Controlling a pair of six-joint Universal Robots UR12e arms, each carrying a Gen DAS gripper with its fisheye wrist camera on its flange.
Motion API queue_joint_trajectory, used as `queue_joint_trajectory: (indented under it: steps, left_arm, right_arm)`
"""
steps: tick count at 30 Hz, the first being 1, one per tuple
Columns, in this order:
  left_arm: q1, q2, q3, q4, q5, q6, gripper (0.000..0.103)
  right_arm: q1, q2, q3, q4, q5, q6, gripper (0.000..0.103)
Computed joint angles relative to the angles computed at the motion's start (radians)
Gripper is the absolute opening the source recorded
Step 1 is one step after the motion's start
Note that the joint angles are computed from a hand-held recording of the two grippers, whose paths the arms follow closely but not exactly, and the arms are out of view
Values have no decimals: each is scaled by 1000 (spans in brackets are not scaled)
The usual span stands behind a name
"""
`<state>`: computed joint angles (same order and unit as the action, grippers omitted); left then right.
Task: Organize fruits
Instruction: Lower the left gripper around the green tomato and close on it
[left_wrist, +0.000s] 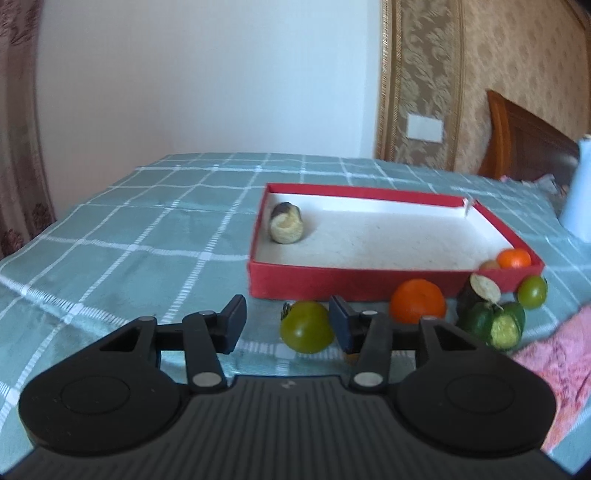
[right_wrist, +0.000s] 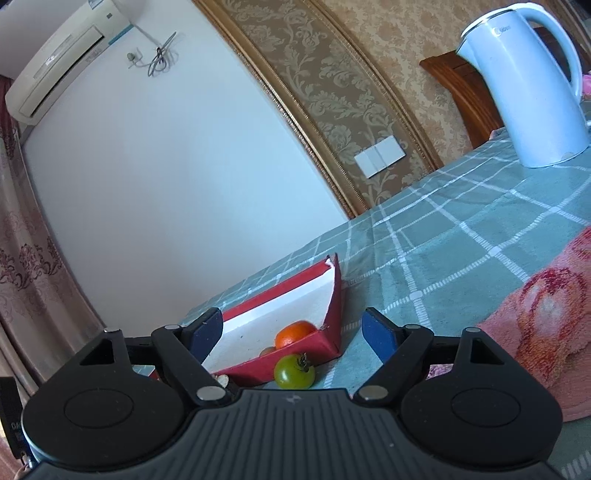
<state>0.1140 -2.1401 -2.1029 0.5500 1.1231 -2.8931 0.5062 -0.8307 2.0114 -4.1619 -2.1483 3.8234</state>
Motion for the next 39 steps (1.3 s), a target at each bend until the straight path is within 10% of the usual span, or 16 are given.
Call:
queue_joint_trajectory:
  steps: [12, 19, 39]
  left_arm:
    - [4, 16, 17, -151, -64, 72, 56]
    - [23, 14, 20, -176, -140, 72, 38]
    - [-25, 3, -12, 3, 53, 96, 29]
  right_arm:
    - [6, -11, -4, 64, -58, 31, 83]
    - [8, -18, -4, 107, -71, 49, 83]
    - [10, -30, -3, 171, -91, 79, 83]
